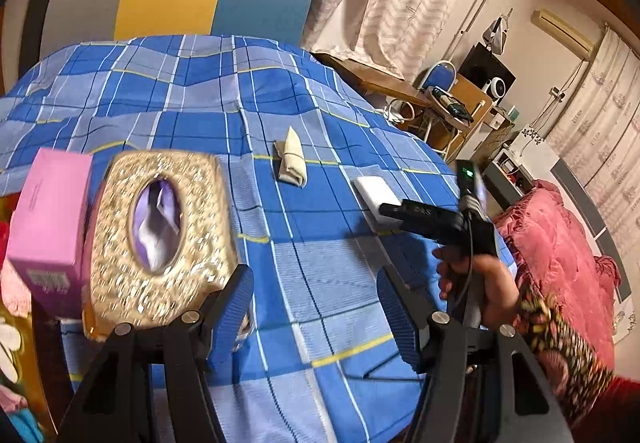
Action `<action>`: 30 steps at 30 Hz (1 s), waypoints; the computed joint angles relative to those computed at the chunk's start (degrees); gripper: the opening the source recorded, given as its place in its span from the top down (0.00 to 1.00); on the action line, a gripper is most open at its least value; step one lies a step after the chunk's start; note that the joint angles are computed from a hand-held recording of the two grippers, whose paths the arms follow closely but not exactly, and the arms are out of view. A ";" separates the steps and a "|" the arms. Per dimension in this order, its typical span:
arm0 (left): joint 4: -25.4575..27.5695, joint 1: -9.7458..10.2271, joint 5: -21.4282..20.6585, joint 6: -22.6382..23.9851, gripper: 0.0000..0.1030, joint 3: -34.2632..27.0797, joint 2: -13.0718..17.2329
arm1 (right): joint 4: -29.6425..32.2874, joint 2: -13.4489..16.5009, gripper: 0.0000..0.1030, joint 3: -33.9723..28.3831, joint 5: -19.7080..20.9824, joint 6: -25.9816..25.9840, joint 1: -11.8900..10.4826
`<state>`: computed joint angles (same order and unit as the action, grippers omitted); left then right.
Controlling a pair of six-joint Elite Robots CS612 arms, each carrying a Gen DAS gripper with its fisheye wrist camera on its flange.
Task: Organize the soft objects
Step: 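Grasp the white sponge block with the right tool, then grasp the beige mesh bandage roll with the left tool while the right tool holds the sponge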
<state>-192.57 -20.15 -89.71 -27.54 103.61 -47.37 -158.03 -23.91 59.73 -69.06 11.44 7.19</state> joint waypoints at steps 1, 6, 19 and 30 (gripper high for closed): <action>1.16 -0.11 0.43 -0.16 0.37 -0.69 0.10 | -2.88 -0.28 0.29 0.85 -2.65 -0.20 0.31; 5.71 -0.47 1.51 0.73 0.37 -4.19 0.85 | -1.34 1.16 0.26 -2.59 -8.82 -4.61 2.23; 20.68 -0.04 3.06 -0.32 0.37 -16.86 5.58 | 0.83 0.73 0.46 -3.12 -11.95 -9.92 1.94; 37.37 0.21 6.41 1.29 0.34 -33.12 14.24 | 4.75 -4.25 0.46 5.35 -1.22 -8.76 0.68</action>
